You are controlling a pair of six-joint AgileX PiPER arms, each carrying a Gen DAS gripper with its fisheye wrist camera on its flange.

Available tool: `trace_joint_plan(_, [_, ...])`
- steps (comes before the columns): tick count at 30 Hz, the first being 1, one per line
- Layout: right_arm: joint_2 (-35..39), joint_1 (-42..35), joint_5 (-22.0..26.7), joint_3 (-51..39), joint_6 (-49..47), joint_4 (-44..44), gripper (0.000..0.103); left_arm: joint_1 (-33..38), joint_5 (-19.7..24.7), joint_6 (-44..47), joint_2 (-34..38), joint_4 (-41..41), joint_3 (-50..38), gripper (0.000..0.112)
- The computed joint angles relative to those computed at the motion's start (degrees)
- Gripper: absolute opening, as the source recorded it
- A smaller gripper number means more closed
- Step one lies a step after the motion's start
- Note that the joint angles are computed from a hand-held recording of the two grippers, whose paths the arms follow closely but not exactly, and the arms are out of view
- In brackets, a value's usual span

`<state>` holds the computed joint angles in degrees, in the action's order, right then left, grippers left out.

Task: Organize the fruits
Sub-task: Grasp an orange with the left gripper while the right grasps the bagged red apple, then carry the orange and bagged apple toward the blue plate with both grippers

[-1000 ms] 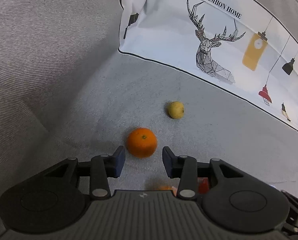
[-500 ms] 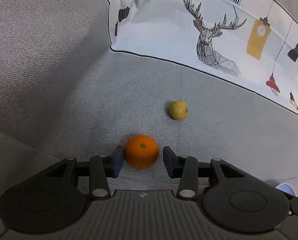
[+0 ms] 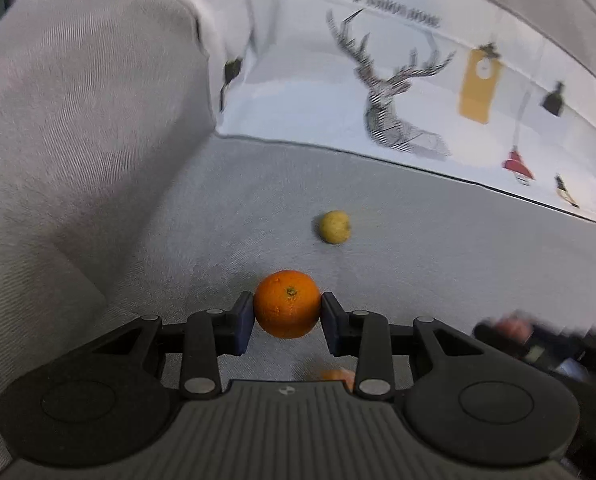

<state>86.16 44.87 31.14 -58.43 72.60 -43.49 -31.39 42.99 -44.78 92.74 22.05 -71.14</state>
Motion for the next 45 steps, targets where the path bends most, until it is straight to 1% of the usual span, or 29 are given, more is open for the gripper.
trace_joint_plan(4, [-8.5, 2.0, 3.5, 3.3, 4.1, -3.0, 0.031, -4.1, 0.6, -3.7, -3.6, 4.7, 2.2, 0.039])
trace_joint_plan(8, [-16.1, 6.1, 9.9, 6.1, 4.7, -3.9, 0.032, -7.2, 1.0, -6.9, -7.1, 5.7, 4.5, 0.039])
trace_joint_plan(11, [-21.0, 10.3, 15.2, 8.9, 7.3, -5.5, 0.031, -9.9, 1.3, -9.8, -9.4, 7.1, 6.0, 0.039])
trace_joint_plan(13, [-24.3, 12.9, 18.1, 11.7, 9.8, -6.3, 0.031, -11.8, 1.8, -11.7, -10.5, 8.1, 6.7, 0.039])
trace_joint_plan(16, [-27.5, 16.4, 21.0, 16.8, 15.5, -7.3, 0.031, -14.8, 2.1, -14.0, -11.6, 9.5, 7.4, 0.039])
trace_joint_plan(18, [-28.0, 14.9, 20.6, 18.0, 14.6, -3.8, 0.031, -16.8, 2.2, -15.3, -11.9, 10.5, 7.7, 0.039])
trace_joint_plan(23, [-27.8, 12.9, 20.5, 19.4, 14.5, -6.7, 0.031, -20.1, 1.3, -15.8, -10.3, 12.7, 7.1, 0.039])
trace_joint_plan(26, [-27.7, 10.4, 18.2, 19.8, 13.2, -6.7, 0.031, -19.8, 0.4, -15.3, -9.3, 12.6, 6.7, 0.039])
trace_joint_plan(31, [-27.6, 9.7, 17.3, 19.9, 12.9, -8.6, 0.031, -19.3, -1.0, -14.4, -7.9, 12.5, 6.1, 0.039])
trace_joint_plan(37, [-27.3, 9.9, 17.6, 20.0, 12.1, -9.0, 0.031, -20.6, -1.2, -14.5, -6.7, 14.3, 5.4, 0.039])
trace_joint_plan(45, [-28.2, 11.0, 20.1, 20.4, 13.9, -10.1, 0.031, -22.4, -1.8, -13.8, -5.6, 16.4, 4.9, 0.039])
